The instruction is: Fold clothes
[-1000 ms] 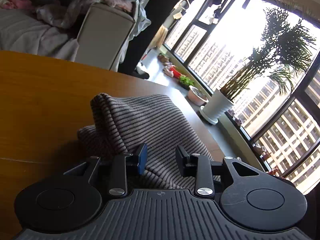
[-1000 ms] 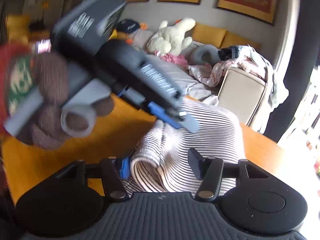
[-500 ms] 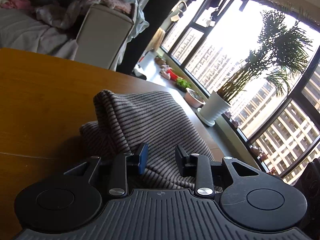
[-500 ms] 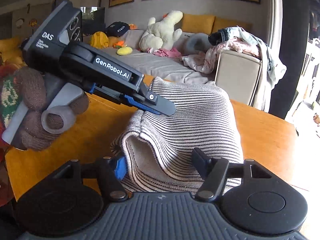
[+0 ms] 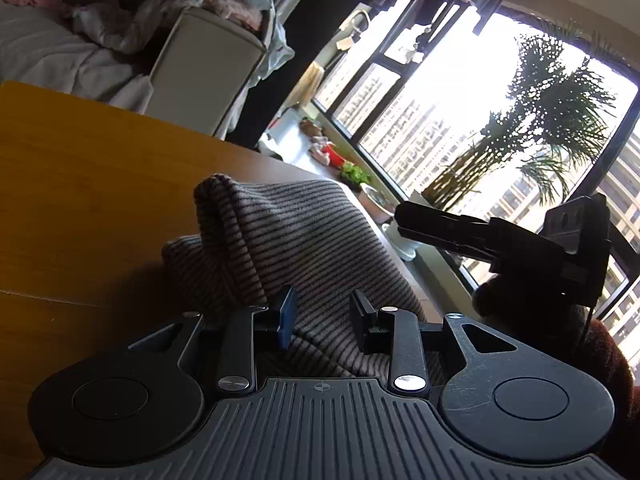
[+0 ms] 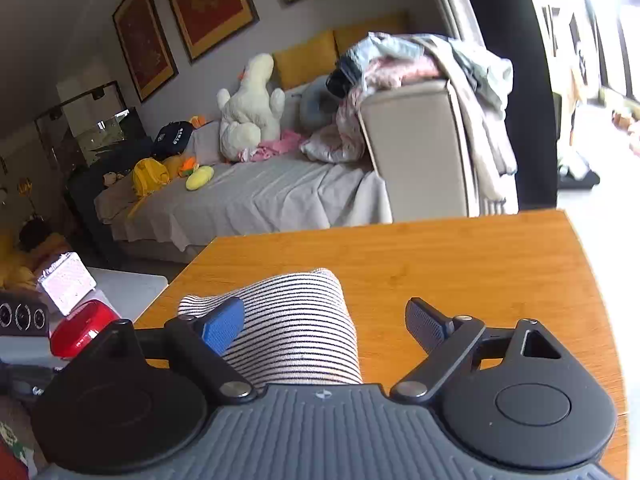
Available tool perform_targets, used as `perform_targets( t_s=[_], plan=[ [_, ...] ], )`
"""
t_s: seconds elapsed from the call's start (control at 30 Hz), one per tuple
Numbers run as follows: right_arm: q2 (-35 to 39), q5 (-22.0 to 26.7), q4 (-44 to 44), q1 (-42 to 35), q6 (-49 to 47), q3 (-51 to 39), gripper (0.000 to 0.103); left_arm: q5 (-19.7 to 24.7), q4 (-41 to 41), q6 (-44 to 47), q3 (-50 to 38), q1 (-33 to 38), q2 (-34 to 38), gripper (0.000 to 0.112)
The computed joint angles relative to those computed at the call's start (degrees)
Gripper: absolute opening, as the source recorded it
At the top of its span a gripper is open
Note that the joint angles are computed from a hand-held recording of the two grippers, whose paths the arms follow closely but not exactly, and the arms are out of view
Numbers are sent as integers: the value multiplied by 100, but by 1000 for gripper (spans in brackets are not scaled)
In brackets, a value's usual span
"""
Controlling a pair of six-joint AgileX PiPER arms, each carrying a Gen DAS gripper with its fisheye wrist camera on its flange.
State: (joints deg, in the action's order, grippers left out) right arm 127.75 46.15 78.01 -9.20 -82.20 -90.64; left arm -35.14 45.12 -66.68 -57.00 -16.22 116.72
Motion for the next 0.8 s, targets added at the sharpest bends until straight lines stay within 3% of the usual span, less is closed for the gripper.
perform_targets(
  t_s=[0.1, 0.17, 0.2, 0.4, 0.53, 0.63, 0.8],
  plan=[
    [763, 194, -720, 207, 1202, -1030, 89, -103, 58, -1, 53, 71, 14, 33],
    [1006, 553, -680, 172, 1388, -1237, 85, -177, 61, 4, 91, 130, 34, 33],
    [1030, 713, -570, 137, 1325, -1210, 70, -230, 93, -33, 101, 168, 51, 33],
    [258, 1008, 308, 4, -76, -41, 60, -370, 74, -73, 148, 243, 94, 33],
    [18, -65, 289, 255, -522, 405, 60, -422, 26, -117, 136, 228, 123, 33],
    [-9, -912, 362, 465, -725, 612, 68, -261, -95, -5, 104, 130, 85, 33],
    [-355, -1176, 1014, 482, -1614, 1228, 80, -168, -117, 53, 103, 106, 52, 33]
  ],
)
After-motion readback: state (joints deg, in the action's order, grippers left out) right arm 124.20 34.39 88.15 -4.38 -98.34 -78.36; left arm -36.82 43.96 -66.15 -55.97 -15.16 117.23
